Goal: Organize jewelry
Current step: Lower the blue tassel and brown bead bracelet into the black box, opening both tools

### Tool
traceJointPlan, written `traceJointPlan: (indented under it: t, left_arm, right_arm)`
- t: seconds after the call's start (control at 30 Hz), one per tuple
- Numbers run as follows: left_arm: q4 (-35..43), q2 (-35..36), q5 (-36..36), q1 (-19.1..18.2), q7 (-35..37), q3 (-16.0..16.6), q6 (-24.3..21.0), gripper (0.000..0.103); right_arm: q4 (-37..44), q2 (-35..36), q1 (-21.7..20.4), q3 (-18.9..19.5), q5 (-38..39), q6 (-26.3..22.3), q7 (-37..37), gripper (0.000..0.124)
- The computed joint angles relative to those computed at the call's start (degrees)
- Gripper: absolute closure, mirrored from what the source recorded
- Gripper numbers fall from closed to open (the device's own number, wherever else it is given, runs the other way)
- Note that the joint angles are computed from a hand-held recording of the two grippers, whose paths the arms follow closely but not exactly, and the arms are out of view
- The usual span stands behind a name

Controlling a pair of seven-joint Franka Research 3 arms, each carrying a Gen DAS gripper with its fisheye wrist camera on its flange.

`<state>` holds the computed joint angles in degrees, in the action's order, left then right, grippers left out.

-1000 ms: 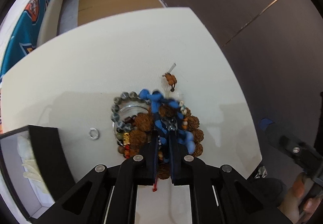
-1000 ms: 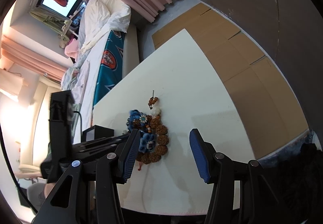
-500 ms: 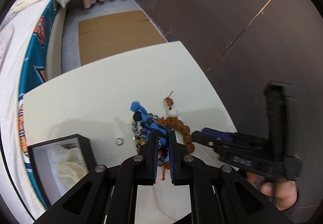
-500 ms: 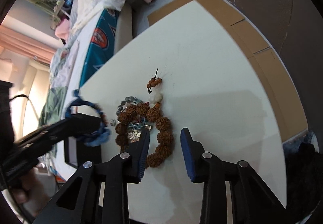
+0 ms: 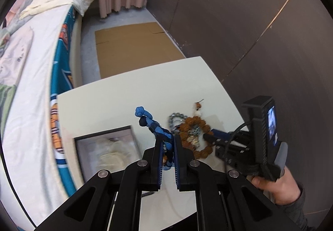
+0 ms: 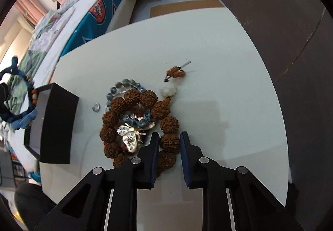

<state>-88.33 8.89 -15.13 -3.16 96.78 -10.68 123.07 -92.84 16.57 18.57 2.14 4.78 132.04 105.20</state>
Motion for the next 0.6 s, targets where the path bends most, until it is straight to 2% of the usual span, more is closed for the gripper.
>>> traceJointPlan:
  t: [0.17, 0.27, 0.6]
  left_arm:
    - [-3.41, -3.10, 0.55, 0.98, 1.09, 1.11, 0.08, 0.094]
    - [-5.09, -4.25, 0.71, 1.37, 1.43, 1.76, -0.21, 0.094]
    - [-6.31, -2.86, -1.89, 2.20, 2.94, 2.04, -1.95, 0.094]
  right_arm:
    - [-3.99, -3.73, -0.51, 0.62, 2.37, 7.58, -1.39, 0.103]
    - [-6.80, -6.30, -1.44, 1.87, 7.76, 12.24, -4.66, 0.103]
    - [-9.62, -9.82, -0.70, 3.30, 16.27, 22.69, -8.42, 0.103]
